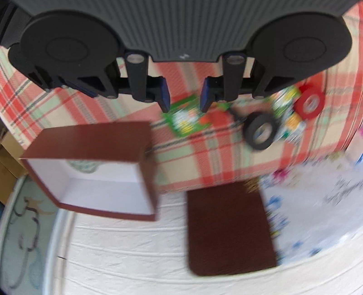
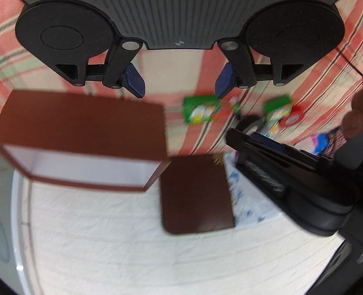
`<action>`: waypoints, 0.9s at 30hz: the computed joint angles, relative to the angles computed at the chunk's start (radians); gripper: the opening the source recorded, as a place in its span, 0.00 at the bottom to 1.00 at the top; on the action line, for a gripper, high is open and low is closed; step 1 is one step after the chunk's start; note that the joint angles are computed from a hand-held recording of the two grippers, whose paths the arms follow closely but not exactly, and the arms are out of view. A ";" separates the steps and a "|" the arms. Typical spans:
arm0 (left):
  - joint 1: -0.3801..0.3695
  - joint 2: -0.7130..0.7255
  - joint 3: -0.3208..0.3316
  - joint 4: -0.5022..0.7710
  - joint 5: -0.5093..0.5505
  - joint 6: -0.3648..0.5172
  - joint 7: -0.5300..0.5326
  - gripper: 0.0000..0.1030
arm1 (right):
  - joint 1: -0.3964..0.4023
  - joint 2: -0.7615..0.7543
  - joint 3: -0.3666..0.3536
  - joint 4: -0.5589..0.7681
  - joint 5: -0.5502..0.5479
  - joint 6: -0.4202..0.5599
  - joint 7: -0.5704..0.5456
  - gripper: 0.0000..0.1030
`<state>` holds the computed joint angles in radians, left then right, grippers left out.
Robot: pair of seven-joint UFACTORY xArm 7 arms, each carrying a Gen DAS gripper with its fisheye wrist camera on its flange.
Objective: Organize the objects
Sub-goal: 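Grasp the small green box with both tools and lift it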
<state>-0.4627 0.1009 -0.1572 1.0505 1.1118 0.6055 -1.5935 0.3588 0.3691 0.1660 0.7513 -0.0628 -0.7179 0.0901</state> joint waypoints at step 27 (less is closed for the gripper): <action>0.255 -0.429 -0.133 -0.661 0.107 0.006 -0.459 0.36 | 0.344 0.246 -0.186 0.468 0.455 0.368 -0.411 0.58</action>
